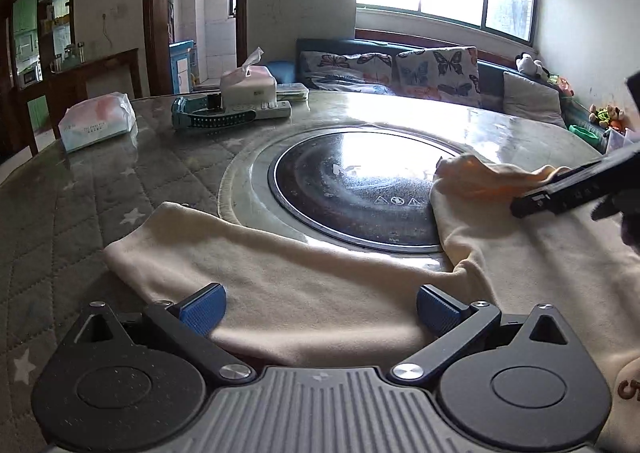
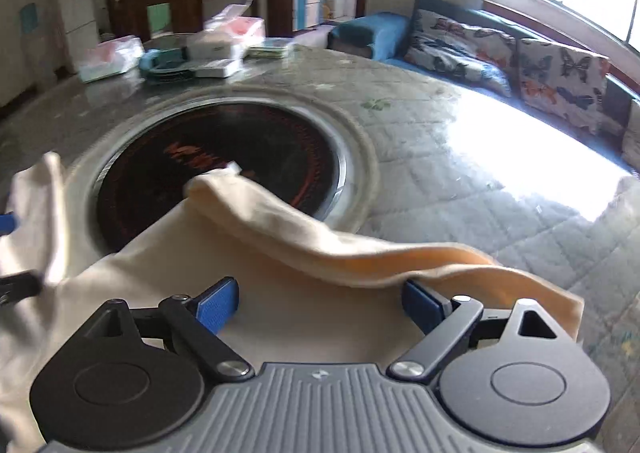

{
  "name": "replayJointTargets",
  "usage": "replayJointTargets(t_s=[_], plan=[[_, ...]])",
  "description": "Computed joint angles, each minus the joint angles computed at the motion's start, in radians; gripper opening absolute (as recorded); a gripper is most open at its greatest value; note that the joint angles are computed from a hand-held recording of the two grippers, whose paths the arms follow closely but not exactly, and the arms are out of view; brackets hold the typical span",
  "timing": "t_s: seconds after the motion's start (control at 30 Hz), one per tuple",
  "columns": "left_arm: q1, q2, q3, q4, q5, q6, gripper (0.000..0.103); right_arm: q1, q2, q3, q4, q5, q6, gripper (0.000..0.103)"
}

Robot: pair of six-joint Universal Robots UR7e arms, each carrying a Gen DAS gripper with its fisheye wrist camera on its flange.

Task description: Fold clothes

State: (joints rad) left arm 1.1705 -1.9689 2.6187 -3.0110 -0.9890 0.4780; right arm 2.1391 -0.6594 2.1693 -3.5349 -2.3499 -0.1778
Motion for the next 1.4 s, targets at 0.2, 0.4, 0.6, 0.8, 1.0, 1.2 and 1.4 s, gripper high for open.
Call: replayJointTargets(t_s=[0.2,0.4,0.6,0.8,1.0,1.2,1.4], plan=[[-0.007,0.014,0.009,-0.028,0.016,0.009,0.103,-0.041,0.013,-0.074,0.017,-0.024,0.007,0.091],[0.0,0.024,0.006,-0.041,0.009,0.011,0.103,-0.071,0.031,-0.128,0.03,-0.068,0.036,0.092],[0.002,0.033,0.006,-0.06,0.016,0.001,0.103,-0.045,-0.003,-0.092,0.052,-0.043,0.012,0.092],[0.003,0.037,0.007,-0.088,0.035,-0.029,0.103,0.015,-0.032,-0.051,0.142,-0.009,-0.015,0.092],[-0.016,0.051,0.014,-0.107,0.082,-0.041,0.103,0.119,-0.032,-0.003,0.222,0.049,-0.02,0.092],[-0.026,0.061,0.02,-0.129,0.119,-0.049,0.103,0.215,-0.015,0.035,0.252,0.11,-0.07,0.092],[-0.032,0.065,0.022,-0.132,0.137,-0.045,0.103,0.264,-0.041,0.093,0.21,0.105,-0.045,0.092]])
